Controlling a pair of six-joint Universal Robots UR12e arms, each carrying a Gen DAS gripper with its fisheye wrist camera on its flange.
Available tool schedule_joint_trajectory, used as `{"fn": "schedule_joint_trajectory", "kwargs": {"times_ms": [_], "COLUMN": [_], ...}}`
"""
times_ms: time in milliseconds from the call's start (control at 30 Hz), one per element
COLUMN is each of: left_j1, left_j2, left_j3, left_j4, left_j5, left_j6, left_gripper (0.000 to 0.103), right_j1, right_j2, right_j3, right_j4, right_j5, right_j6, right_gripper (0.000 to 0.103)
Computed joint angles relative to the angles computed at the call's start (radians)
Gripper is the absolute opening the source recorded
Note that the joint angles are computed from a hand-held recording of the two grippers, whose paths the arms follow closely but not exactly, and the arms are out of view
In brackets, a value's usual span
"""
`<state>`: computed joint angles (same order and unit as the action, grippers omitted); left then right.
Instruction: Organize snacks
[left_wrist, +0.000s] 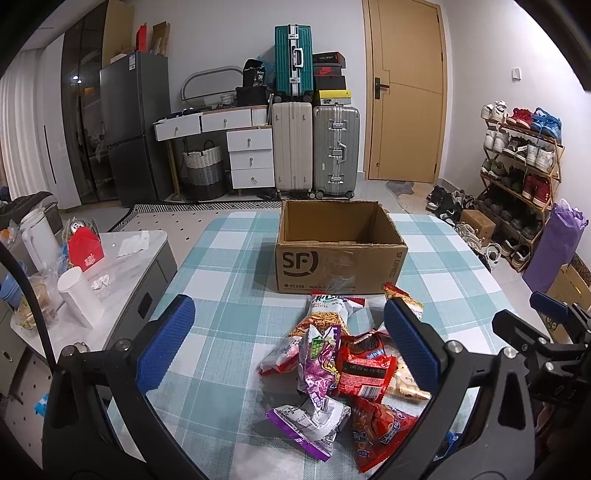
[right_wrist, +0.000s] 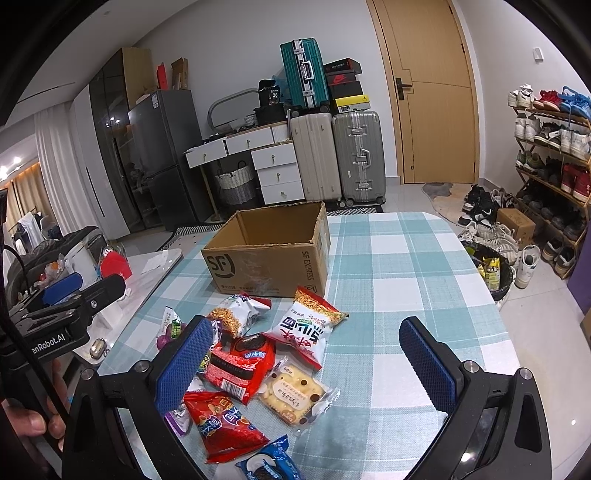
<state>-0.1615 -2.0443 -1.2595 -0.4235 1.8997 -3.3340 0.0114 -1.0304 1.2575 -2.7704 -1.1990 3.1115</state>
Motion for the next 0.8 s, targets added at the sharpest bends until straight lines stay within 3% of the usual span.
{"fn": "schedule_joint_trajectory", "kwargs": {"times_ms": [633, 800], "left_j1": [0.005, 0.018], "left_j2": [0.005, 0.007], "left_j3": [-0.006, -0.016], "left_j4": [-0.02, -0.044], "left_j5": [-0.007, -0.047], "left_j6": [0.006, -0.011], "left_gripper": [0.102, 0.102], "right_j1": [-0.003, -0.007], "right_j2": [-0.005, -0.006], "right_j3": [0.004, -0.003], "right_j4": [0.011, 0.031], "right_j5": [0.007, 0.017], "right_j6": [0.004, -0.012], "right_gripper": [0.103, 0.103]}}
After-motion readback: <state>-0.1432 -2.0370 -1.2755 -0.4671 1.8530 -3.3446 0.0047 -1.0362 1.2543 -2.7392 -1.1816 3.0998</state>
